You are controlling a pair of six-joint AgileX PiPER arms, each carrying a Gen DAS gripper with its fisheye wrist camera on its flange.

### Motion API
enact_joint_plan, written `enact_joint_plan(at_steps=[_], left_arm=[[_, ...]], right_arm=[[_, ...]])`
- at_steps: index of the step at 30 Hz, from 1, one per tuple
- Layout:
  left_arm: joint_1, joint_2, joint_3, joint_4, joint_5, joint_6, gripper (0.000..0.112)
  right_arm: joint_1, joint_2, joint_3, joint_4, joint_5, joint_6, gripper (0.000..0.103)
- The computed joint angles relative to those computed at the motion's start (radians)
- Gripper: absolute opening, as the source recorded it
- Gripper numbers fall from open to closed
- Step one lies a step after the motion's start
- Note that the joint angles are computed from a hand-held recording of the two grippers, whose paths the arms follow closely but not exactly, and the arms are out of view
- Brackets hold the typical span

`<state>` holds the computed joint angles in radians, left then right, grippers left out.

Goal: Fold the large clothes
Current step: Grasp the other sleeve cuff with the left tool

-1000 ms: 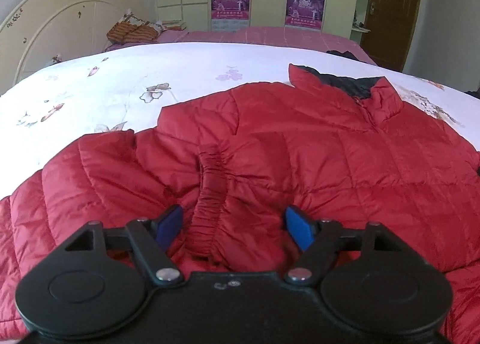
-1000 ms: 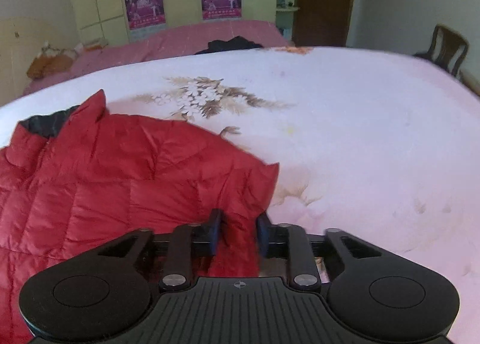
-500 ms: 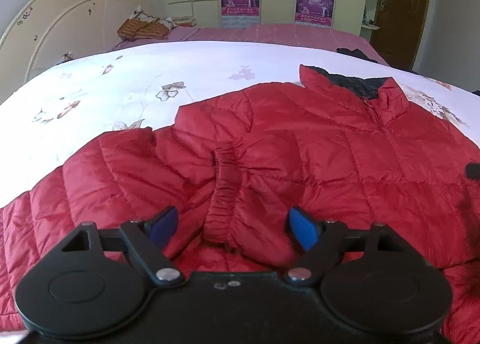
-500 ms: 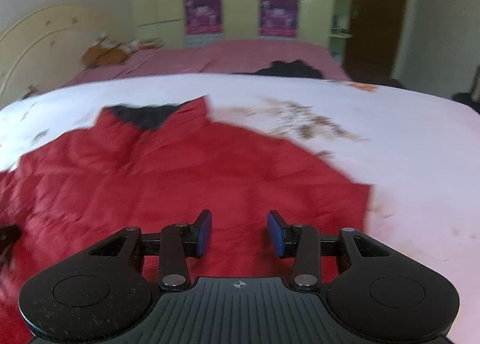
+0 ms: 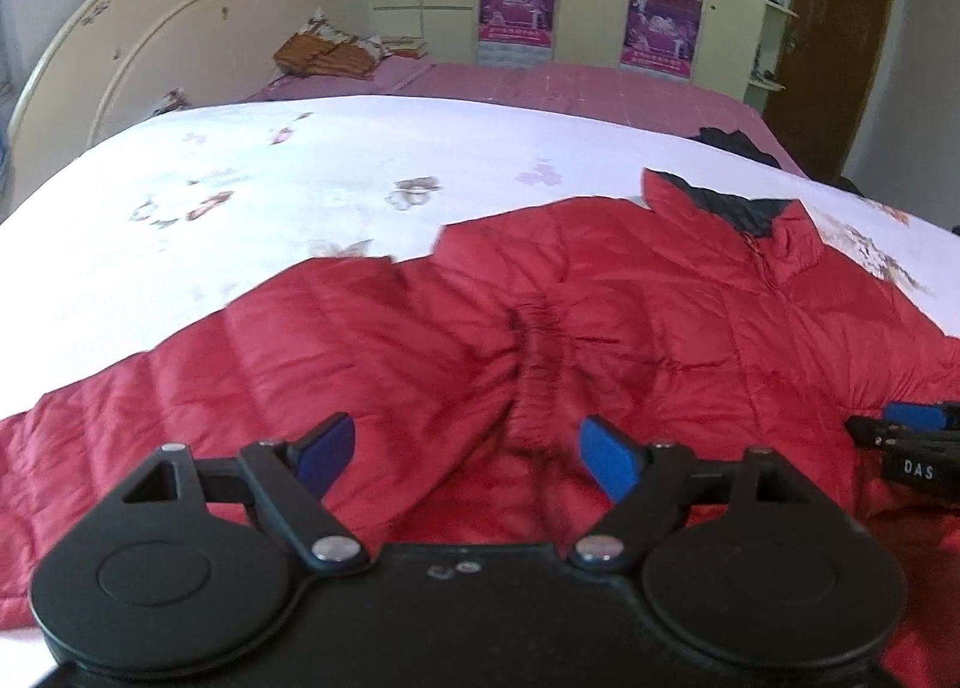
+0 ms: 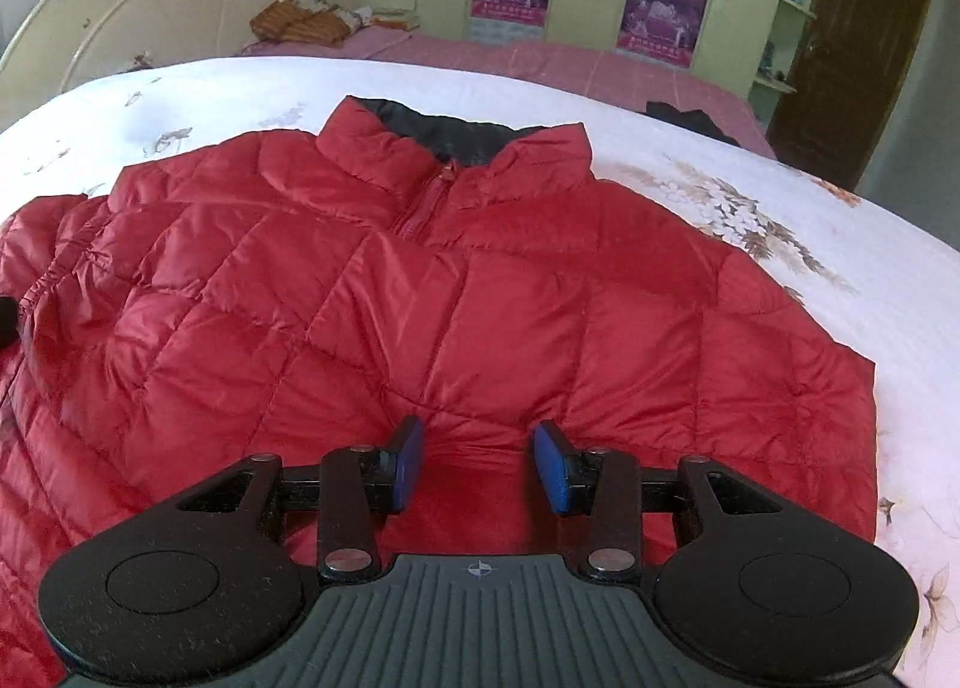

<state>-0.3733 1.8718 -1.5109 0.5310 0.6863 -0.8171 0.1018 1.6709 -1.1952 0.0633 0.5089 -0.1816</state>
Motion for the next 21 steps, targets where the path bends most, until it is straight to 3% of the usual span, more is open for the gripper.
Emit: enact_joint_plan(at_steps=[7,14,21], left_arm=[[0.083,-0.201,0.222,-0.01,-0.008,-0.066,0.084],[0.242,-0.417,0.467,-0.021,0.0,-0.176,0.085],[0.401,-0.546,0.608,-0.055,-0.001,-0.208,0.085]], right_arm=[[0.046,-0.029,0.009,-0.109,0.014,0.095,0.041],[0.092,-0.068,0.005,0.073,0.016,0.006,0.041],[0.187,-0.031,-0.047,0.178,0.033,-0.038,0.041]])
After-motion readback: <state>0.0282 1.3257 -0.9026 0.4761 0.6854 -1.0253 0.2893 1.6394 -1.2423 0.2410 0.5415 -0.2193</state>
